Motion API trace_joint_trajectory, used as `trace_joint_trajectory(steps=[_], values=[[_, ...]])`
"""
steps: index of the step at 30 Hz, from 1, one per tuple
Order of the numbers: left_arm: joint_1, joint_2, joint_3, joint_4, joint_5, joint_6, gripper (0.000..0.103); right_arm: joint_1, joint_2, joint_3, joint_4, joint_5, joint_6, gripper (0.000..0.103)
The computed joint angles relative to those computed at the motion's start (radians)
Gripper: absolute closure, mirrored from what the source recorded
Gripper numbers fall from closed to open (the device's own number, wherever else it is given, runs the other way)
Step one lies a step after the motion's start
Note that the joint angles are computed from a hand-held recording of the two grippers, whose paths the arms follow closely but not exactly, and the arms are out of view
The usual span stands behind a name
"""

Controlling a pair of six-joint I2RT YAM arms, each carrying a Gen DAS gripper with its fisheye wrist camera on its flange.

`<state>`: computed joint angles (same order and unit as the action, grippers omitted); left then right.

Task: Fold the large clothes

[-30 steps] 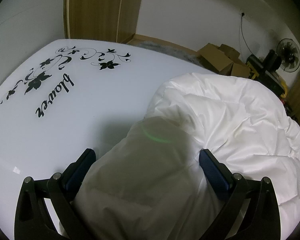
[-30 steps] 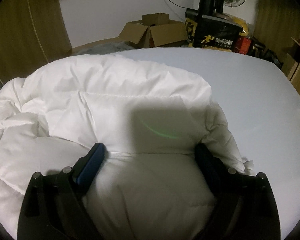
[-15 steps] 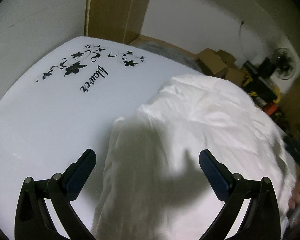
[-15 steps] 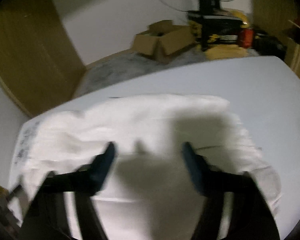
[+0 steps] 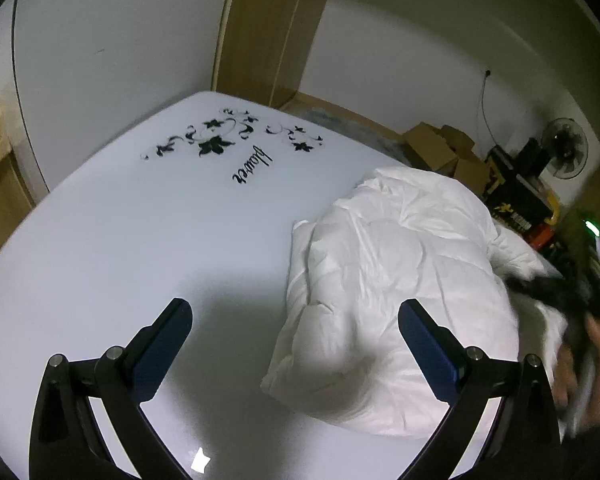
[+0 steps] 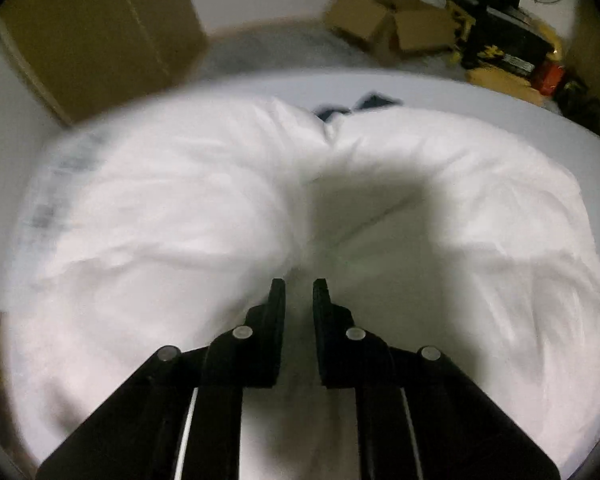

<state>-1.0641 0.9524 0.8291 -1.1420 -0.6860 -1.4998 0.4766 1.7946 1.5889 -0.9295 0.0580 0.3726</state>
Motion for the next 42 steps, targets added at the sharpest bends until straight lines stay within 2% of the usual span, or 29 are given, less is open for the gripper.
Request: trace_joint_trajectory(steps=[2,4,5,8,10,12,13,15,18,19,21,23,25,26,27,28,29,30,31,34,35,37,38,40,42], values=[[0.021,0.003,-0.016,0.047,0.019,0.036,0.000,0.025,-0.095,-0.145,0.005,-0.041,0.039,0.089],[0.012,0.037,-0.009,0.049,0.013,0.011,0.000,0.018,-0.130,-0.301,0.129,-0.059,0.064,0.089],[0.007,0.047,-0.003,0.051,0.015,0.003,0.000,0.014,-0.131,-0.325,0.164,-0.056,0.046,0.089],[-0.056,0.044,-0.002,0.058,0.013,-0.031,0.000,0.020,-0.151,-0.300,0.093,-0.068,0.046,0.089],[-0.095,0.054,0.000,0.034,0.011,-0.070,0.000,0.050,-0.258,-0.341,0.058,-0.073,0.083,0.088],[-0.103,0.056,-0.011,0.038,0.025,-0.086,0.000,0.098,-0.327,-0.401,0.034,-0.009,0.119,0.088],[-0.095,0.059,-0.014,0.049,0.034,-0.079,0.000,0.094,-0.316,-0.437,0.053,-0.028,0.123,0.087],[-0.079,0.071,-0.015,0.069,0.051,-0.064,0.000,0.081,-0.313,-0.508,0.139,-0.001,0.077,0.087],[-0.098,0.078,-0.013,0.074,0.052,-0.070,0.000,0.118,-0.344,-0.475,0.060,0.031,0.127,0.086],[-0.114,0.081,-0.016,0.068,0.045,-0.083,0.000,0.142,-0.392,-0.494,0.056,0.030,0.146,0.086],[-0.121,0.074,-0.035,0.076,0.048,-0.097,0.000,0.197,-0.396,-0.521,0.049,0.081,0.176,0.084],[-0.084,0.052,-0.083,0.138,0.103,-0.074,0.000,0.222,-0.359,-0.560,0.113,0.141,0.147,0.084],[-0.062,-0.021,-0.153,0.224,0.172,-0.070,0.000,0.223,-0.325,-0.527,0.110,0.149,0.124,0.083],[-0.070,-0.061,-0.181,0.252,0.187,-0.076,0.000,0.202,-0.333,-0.512,0.090,0.107,0.116,0.080],[-0.084,-0.089,-0.197,0.262,0.187,-0.086,0.000,0.161,-0.377,-0.519,0.083,0.020,0.111,0.075],[-0.118,-0.137,-0.224,0.270,0.175,-0.114,0.000,0.116,-0.450,-0.548,0.095,-0.066,0.119,0.064],[-0.141,-0.175,-0.246,0.275,0.168,-0.140,0.000,0.090,-0.520,-0.576,0.108,-0.104,0.127,0.049],[-0.167,-0.231,-0.281,0.289,0.159,-0.174,0.000,0.076,-0.580,-0.598,0.110,-0.106,0.130,0.041],[-0.186,-0.302,-0.327,0.323,0.150,-0.197,0.000,0.068,-0.642,-0.615,0.106,-0.087,0.133,0.029],[-0.126,-0.406,-0.417,0.443,0.197,-0.147,0.000,0.058,-0.738,-0.644,0.090,-0.096,0.154,0.026],[-0.093,-0.409,-0.430,0.465,0.221,-0.133,0.000,0.020,-0.763,-0.651,0.077,-0.142,0.148,0.026],[-0.020,-0.413,-0.470,0.532,0.277,-0.118,0.000,0.011,-0.801,-0.676,0.073,-0.164,0.172,0.026],[0.009,-0.413,-0.490,0.560,0.300,-0.122,0.000,0.054,-0.804,-0.681,0.082,-0.138,0.207,0.026],[0.072,-0.408,-0.522,0.611,0.343,-0.119,0.000,0.044,-0.847,-0.689,0.050,-0.139,0.191,0.026],[0.137,-0.393,-0.543,0.679,0.378,-0.067,0.000,0.029,-0.861,-0.692,0.036,-0.152,0.180,0.026]])
